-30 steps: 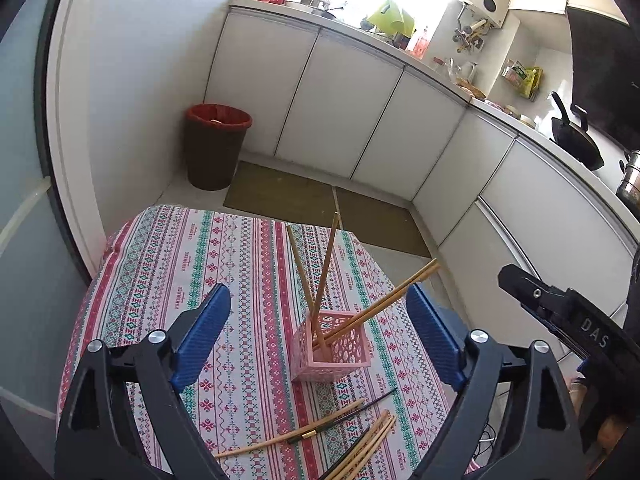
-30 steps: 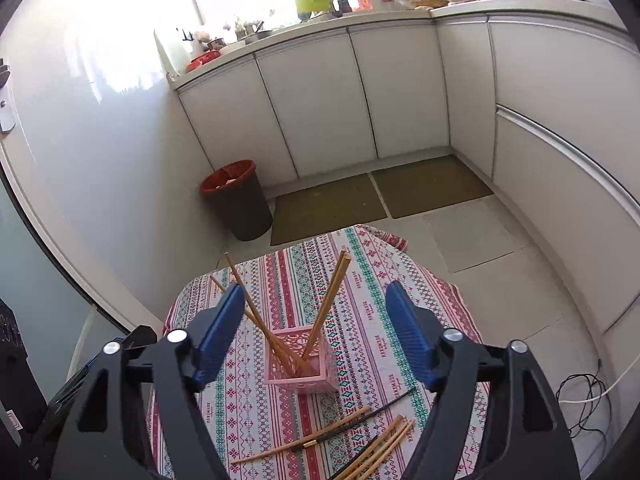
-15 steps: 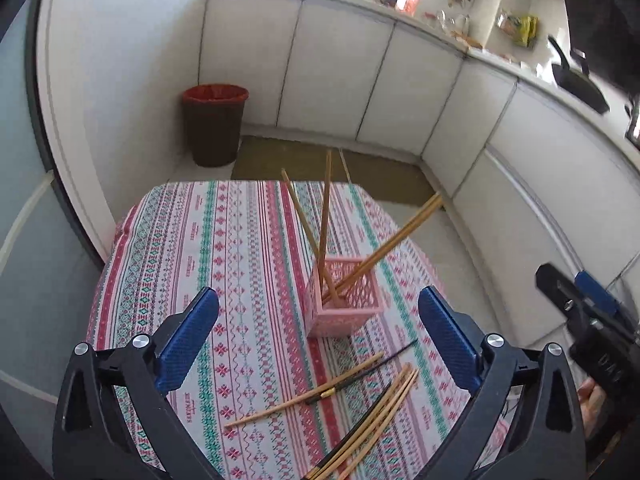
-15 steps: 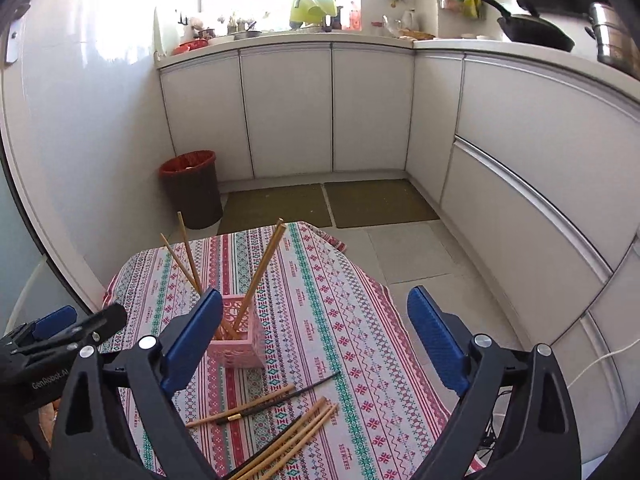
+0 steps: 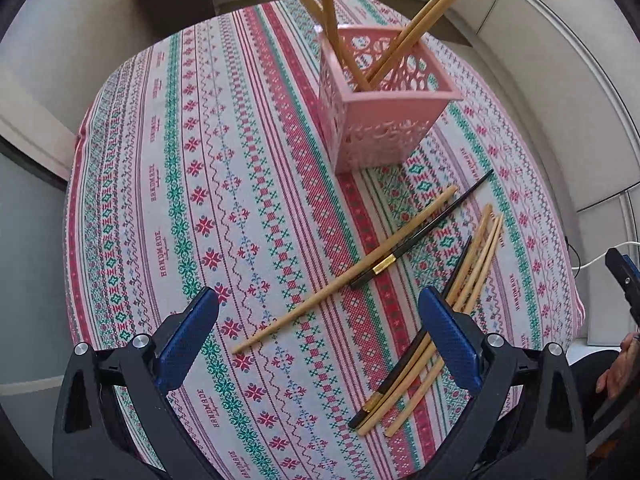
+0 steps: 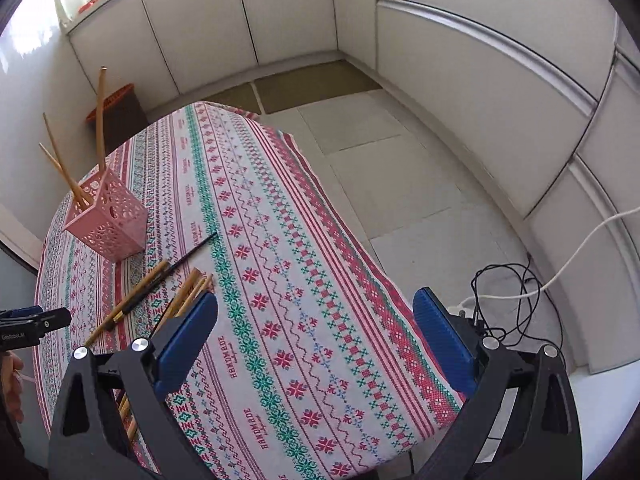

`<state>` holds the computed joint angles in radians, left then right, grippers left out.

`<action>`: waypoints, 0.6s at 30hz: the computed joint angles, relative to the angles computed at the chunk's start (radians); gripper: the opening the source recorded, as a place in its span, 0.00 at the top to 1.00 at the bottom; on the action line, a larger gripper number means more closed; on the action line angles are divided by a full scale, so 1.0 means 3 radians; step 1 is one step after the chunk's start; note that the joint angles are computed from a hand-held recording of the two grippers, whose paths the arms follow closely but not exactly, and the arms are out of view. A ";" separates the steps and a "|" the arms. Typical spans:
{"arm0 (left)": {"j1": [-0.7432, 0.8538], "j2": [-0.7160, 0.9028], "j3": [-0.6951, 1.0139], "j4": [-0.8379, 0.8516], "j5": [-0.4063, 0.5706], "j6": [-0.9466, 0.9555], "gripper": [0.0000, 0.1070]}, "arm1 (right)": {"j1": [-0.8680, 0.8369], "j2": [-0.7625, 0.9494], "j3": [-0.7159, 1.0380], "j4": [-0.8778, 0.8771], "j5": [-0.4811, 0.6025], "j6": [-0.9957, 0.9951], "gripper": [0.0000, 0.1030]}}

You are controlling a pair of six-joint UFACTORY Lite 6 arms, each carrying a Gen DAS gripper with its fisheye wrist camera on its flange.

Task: Organize utensils
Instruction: 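Lower the left gripper to the chopstick pile and close on a wooden chopstick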

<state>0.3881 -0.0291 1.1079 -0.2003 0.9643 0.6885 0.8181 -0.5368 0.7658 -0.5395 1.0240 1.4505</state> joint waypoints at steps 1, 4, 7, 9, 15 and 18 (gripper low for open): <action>0.0015 0.0048 0.0010 0.0057 -0.0001 -0.0014 0.11 | -0.0035 -0.0095 -0.0055 0.0015 -0.0069 -0.0011 0.07; 0.0177 0.0202 0.0167 0.0095 0.0099 -0.0004 0.11 | -0.0152 -0.0230 -0.0155 0.0075 -0.0165 -0.0016 0.07; 0.0445 0.0360 0.0245 0.0109 0.0160 0.0039 0.11 | -0.0547 -0.0332 -0.0269 0.0458 -0.0456 -0.0282 0.07; 0.0562 0.0494 0.0293 0.0228 0.0182 -0.0084 0.11 | -0.0892 -0.0415 -0.0363 0.0895 -0.0692 -0.0651 0.07; 0.0757 0.0625 0.0299 0.0115 0.0130 -0.0051 0.12 | -0.1010 -0.0368 -0.0409 0.1280 -0.0939 -0.0809 0.07; 0.0529 0.0336 0.0092 -0.0319 0.0135 0.0275 0.13 | -0.0816 -0.0251 -0.0318 0.1013 -0.0860 -0.0577 0.07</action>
